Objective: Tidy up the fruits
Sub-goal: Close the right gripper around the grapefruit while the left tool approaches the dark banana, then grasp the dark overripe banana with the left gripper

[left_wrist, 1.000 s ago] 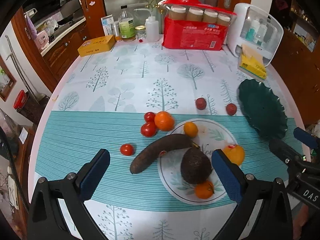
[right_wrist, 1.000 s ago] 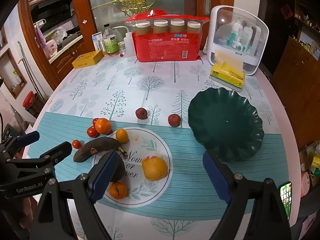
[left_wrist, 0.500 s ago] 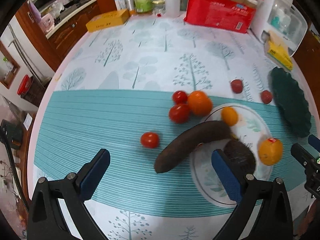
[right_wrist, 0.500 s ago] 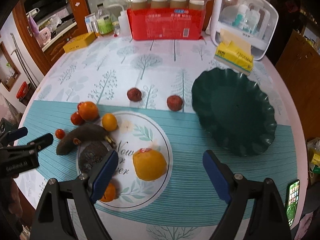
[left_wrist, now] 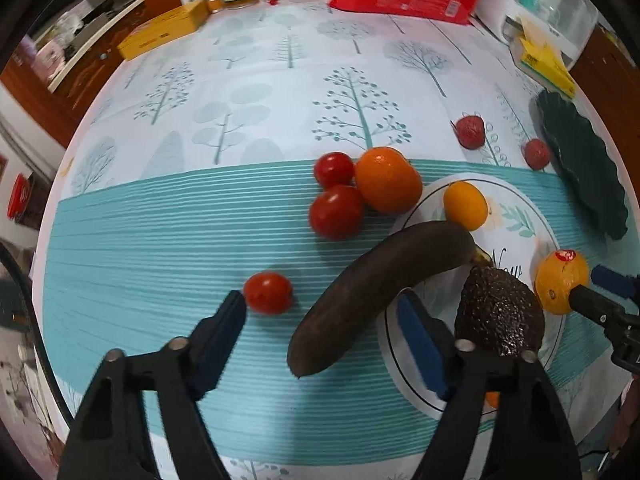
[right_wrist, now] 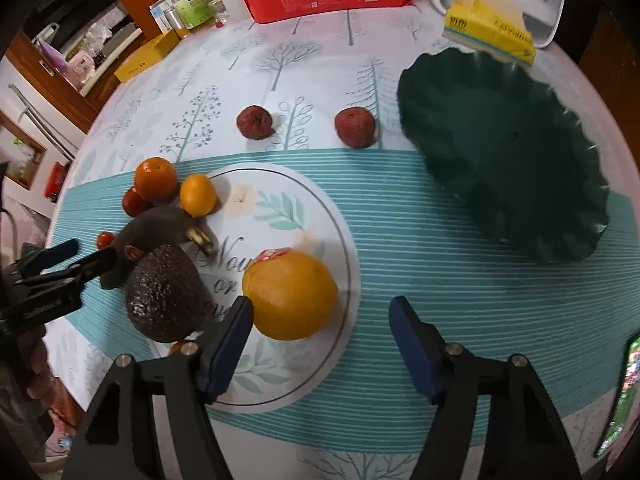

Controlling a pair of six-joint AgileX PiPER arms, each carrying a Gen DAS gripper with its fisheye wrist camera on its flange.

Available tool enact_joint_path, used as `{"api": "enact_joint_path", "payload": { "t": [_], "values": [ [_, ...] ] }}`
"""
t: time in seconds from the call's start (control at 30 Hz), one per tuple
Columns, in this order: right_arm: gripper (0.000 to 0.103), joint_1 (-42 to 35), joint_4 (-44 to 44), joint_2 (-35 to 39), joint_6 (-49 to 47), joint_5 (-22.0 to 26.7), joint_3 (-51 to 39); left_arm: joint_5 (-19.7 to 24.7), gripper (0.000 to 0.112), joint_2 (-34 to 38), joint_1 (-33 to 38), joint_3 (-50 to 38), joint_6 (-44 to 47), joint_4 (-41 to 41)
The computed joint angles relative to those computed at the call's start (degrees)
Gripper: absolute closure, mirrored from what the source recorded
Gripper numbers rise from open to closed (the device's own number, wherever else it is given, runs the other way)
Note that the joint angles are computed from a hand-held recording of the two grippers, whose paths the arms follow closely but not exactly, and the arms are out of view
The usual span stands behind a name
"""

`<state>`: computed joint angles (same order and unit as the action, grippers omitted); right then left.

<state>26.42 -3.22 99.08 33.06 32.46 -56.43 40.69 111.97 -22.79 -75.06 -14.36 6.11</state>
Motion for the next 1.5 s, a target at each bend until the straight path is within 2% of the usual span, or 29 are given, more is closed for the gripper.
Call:
{"api": "enact_joint_path", "payload": {
  "t": [0.23, 0.4, 0.5, 0.77, 0.87, 1.13, 1.17, 1.23, 1.27, 1.37, 1.5],
  "values": [
    [0.034, 0.9, 1.2, 2.6, -3.6, 0.7, -2.2, 0.1, 0.041, 2.3, -1.0, -3.1, 7.4, -1.6],
    [0.042, 1.0, 1.4, 5.4, -5.0, 1.1, -4.2, 1.3, 0.043, 3.3, -1.2, -4.8, 12.1, -2.9],
    [0.051, 1.0, 1.6, 6.7, -5.4, 1.7, -5.3, 2.2, 0.046, 3.3, -1.4, -5.2, 14.3, -3.6],
    [0.053, 1.4, 1.5, 7.1, -5.7, 1.4, -5.3, 3.0, 0.045, 5.1, -2.0, -7.4, 16.0, -2.9],
    [0.053, 1.5, 1.2, 7.4, -5.5, 1.6, -5.6, 3.7, 0.039, 6.2, -2.7, -8.7, 16.3, -2.2],
    [0.053, 1.9, 0.1, 7.6, -4.4, 2.2, -6.1, 3.9, 0.04, 7.3, -4.8, -8.7, 19.9, -2.0],
    [0.053, 2.0, 0.0, 7.6, -4.2, 2.2, -6.0, 5.4, 0.043, 8.4, -4.4, -9.9, 20.6, -3.0],
    [0.053, 2.1, -0.3, 7.7, -3.8, 2.5, -6.3, 4.5, 0.053, 8.0, -3.4, -9.4, 21.1, -4.7],
    [0.054, 2.3, -0.5, 7.7, -3.6, 2.5, -6.3, 3.9, 0.064, 7.6, -3.0, -8.9, 20.1, -4.1],
    [0.055, 2.2, -0.5, 7.4, -3.6, 2.2, -5.9, 3.9, 0.073, 6.8, -1.9, -8.2, 19.1, -4.6],
    [0.055, 2.2, -0.7, 7.0, -3.3, 2.0, -5.5, 4.9, 0.075, 5.5, -0.4, -7.3, 18.1, -7.4]
  ]
}}
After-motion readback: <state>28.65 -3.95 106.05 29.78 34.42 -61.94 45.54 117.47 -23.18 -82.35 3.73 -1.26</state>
